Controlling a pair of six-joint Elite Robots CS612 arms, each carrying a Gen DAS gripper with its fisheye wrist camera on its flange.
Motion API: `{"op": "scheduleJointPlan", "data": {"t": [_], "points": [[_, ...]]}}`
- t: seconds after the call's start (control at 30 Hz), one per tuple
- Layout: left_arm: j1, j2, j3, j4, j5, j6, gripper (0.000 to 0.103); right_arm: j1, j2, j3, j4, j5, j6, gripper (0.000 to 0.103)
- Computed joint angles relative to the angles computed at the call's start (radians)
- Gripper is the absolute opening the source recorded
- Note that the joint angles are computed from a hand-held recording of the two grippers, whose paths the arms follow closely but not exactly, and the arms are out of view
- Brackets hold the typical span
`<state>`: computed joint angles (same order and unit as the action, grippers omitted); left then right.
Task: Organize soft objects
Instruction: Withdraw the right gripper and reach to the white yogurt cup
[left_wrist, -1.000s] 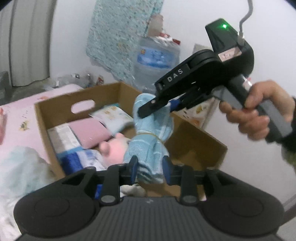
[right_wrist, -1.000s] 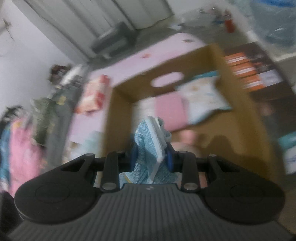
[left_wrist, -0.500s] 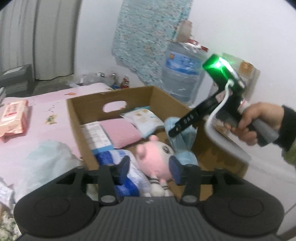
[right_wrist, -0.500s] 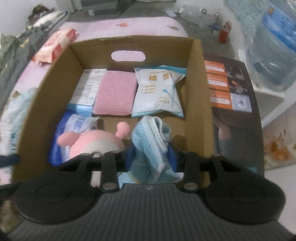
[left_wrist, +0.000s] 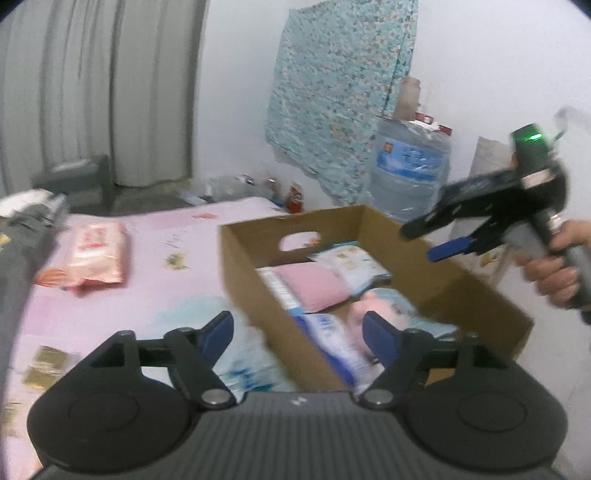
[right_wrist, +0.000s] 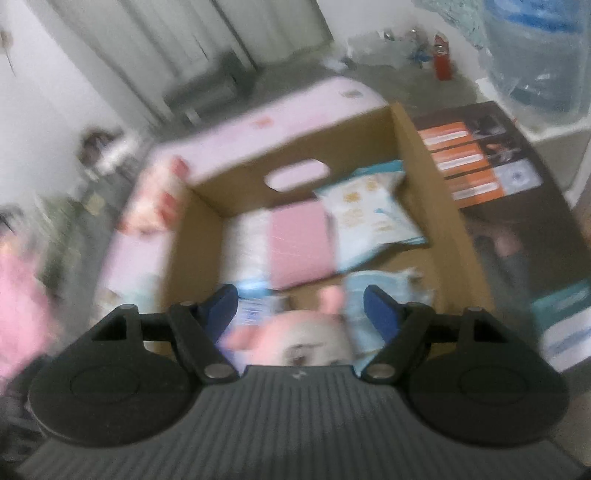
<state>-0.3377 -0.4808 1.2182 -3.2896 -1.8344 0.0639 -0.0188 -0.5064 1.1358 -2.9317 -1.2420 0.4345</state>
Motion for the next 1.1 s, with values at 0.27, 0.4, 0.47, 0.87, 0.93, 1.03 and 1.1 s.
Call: {"op": "scheduleJointPlan", "data": {"t": [0.27,0.4,0.47,0.87,0.93,1.03,1.1], "points": [[0.038,-0.056,0.128,-0.081,0.156,-0.019,0.084,0.031,0.004,0.048,-0.237,0.152,0.162,0.080],[0.057,-0.074,0.178,-0.095,0.230,-0.058,0.084,0.059,0.037,-0.014,-0.213,0.224,0.160,0.080],[0.068,-0.080,0.196,-0.091,0.247,-0.084,0.084,0.076,0.053,-0.052,-0.185,0.251,0.142,0.080],[0.103,-0.070,0.221,-0.109,0.292,-0.134,0.081,0.160,0.175,-0.328,0.022,0.373,0.071,0.080],[0.108,-0.062,0.210,-0.107,0.292,-0.135,0.080,0.174,0.208,-0.402,0.111,0.375,0.043,0.080],[0.112,-0.050,0.193,-0.092,0.302,-0.128,0.074,0.194,0.260,-0.524,0.254,0.366,-0.003,0.080],[0.115,-0.044,0.181,-0.074,0.295,-0.124,0.068,0.204,0.303,-0.610,0.336,0.393,-0.004,0.080]]}}
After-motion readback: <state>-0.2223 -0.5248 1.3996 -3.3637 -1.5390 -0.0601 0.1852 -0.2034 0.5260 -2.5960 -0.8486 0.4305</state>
